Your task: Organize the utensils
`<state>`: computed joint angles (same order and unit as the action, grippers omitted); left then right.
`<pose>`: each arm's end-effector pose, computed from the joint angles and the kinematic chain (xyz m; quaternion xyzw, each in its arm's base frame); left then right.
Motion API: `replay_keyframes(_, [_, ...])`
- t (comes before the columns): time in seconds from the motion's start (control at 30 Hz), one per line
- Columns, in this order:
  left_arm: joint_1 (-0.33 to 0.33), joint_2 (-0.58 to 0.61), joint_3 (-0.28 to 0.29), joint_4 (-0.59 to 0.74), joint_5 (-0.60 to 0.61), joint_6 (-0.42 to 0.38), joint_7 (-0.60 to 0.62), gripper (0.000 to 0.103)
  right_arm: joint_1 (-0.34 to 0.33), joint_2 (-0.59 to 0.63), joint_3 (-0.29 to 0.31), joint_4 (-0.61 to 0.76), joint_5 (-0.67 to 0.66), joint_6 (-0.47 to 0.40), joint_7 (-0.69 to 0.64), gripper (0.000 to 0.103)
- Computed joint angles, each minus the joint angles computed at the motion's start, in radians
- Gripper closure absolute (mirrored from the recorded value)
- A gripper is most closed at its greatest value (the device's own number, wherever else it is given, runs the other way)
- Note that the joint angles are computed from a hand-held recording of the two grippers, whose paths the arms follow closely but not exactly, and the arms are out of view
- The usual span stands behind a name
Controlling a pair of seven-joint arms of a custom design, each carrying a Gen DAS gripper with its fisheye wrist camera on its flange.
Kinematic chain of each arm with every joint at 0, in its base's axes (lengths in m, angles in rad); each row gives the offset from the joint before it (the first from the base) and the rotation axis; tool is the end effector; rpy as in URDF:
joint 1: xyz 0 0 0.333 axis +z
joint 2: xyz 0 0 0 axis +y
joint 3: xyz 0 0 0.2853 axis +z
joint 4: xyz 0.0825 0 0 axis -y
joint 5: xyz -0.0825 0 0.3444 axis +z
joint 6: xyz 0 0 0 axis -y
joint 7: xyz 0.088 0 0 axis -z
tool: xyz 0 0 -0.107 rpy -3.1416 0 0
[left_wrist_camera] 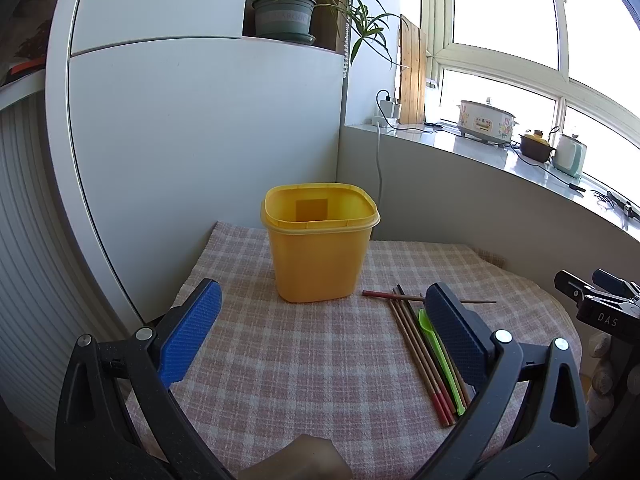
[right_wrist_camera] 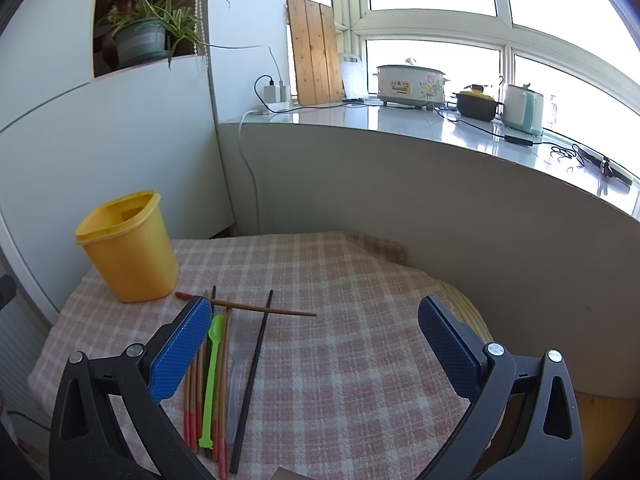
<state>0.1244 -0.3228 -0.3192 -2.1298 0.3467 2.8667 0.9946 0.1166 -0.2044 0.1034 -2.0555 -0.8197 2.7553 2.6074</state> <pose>0.4657 -0.1349 0.6398 -0.6246 0.5895 -0.3793 0.3443 0.4920 0.1455 0.6023 -0.5538 0.6652 -0.3636 0.3445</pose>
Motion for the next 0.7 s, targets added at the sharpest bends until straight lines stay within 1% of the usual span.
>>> replay_keyframes(0.17, [0.002,-0.005,0.001,-0.015,0.004,0.01,-0.002,0.0,0.002,0.002,-0.003,-0.001,0.012,-0.001,-0.008,0.001])
replay_keyframes(0.37, [-0.009,0.016,0.015,-0.016,-0.025,0.017,0.029,0.0,0.003,0.013,-0.004,0.003,0.023,-0.03,0.008,0.001])
replay_keyframes(0.47, [-0.034,0.046,0.034,-0.003,-0.056,-0.003,0.062,0.0,0.002,0.025,-0.008,0.003,0.028,-0.036,0.037,0.001])
replay_keyframes(0.53, [-0.046,0.061,0.043,-0.001,-0.067,-0.009,0.076,0.0,0.002,0.035,-0.015,-0.001,0.037,-0.021,0.049,0.001])
replay_keyframes(0.6, [-0.052,0.069,0.046,-0.006,-0.064,-0.006,0.081,0.0,0.009,0.045,-0.032,-0.008,0.082,0.013,0.028,0.001])
replay_keyframes(0.7, [-0.075,0.08,0.06,-0.009,-0.088,-0.003,0.104,0.001,0.028,0.067,-0.056,-0.009,0.202,0.042,-0.054,0.001])
